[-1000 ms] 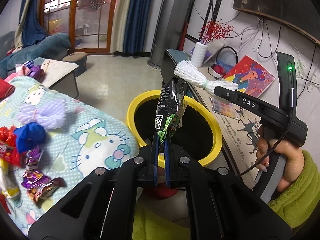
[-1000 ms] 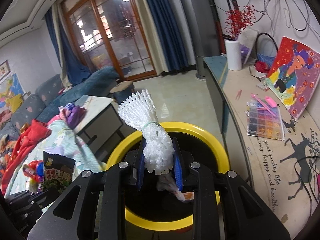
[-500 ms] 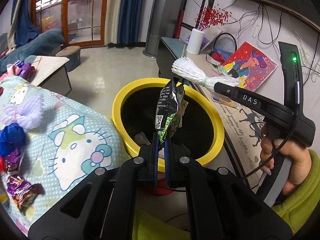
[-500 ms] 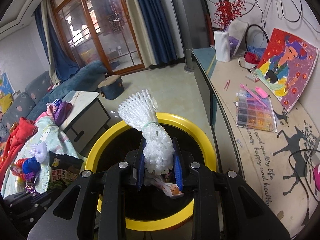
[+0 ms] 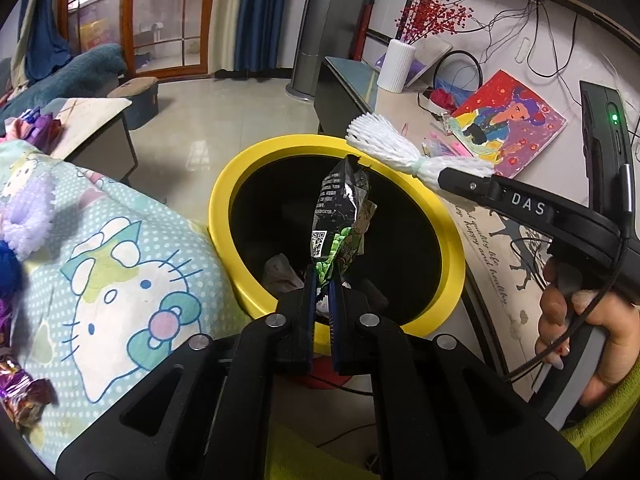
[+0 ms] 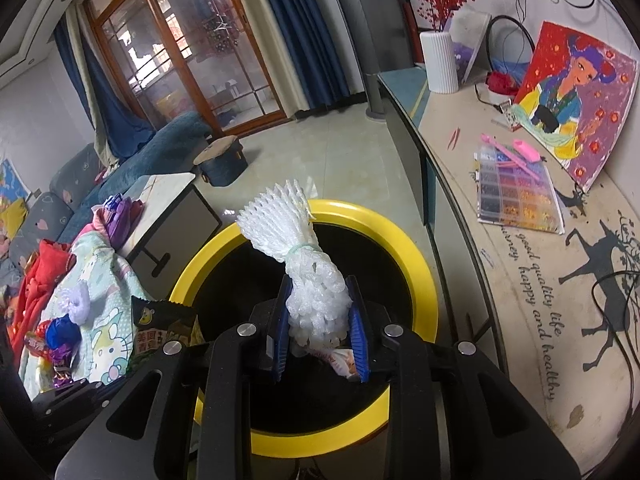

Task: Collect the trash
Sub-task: 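Open the left gripper dropping the snack bag while the right gripper drops the foam net into the bin, then move both grippers back over the remaining trash on the bedspread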

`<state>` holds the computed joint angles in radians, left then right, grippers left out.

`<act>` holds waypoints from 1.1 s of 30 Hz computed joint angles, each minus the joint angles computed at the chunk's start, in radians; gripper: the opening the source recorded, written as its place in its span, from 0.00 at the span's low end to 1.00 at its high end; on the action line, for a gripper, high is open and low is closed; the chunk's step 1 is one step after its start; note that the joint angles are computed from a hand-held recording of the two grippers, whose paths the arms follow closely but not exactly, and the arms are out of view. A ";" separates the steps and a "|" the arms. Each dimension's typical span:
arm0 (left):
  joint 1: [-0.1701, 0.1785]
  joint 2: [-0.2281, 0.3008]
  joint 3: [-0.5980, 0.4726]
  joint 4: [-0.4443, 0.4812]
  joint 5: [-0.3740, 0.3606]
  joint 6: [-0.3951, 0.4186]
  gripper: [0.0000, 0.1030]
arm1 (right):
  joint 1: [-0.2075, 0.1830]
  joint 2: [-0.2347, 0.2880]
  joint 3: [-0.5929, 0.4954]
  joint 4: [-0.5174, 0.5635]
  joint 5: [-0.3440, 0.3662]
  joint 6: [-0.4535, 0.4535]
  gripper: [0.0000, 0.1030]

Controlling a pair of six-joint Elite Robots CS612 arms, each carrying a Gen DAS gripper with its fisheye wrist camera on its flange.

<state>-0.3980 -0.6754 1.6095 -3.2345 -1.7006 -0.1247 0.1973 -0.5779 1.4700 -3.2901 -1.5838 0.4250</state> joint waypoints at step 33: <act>0.025 -0.046 0.095 -0.195 0.095 -0.128 0.89 | 0.015 -0.009 0.011 -0.053 0.001 0.033 0.61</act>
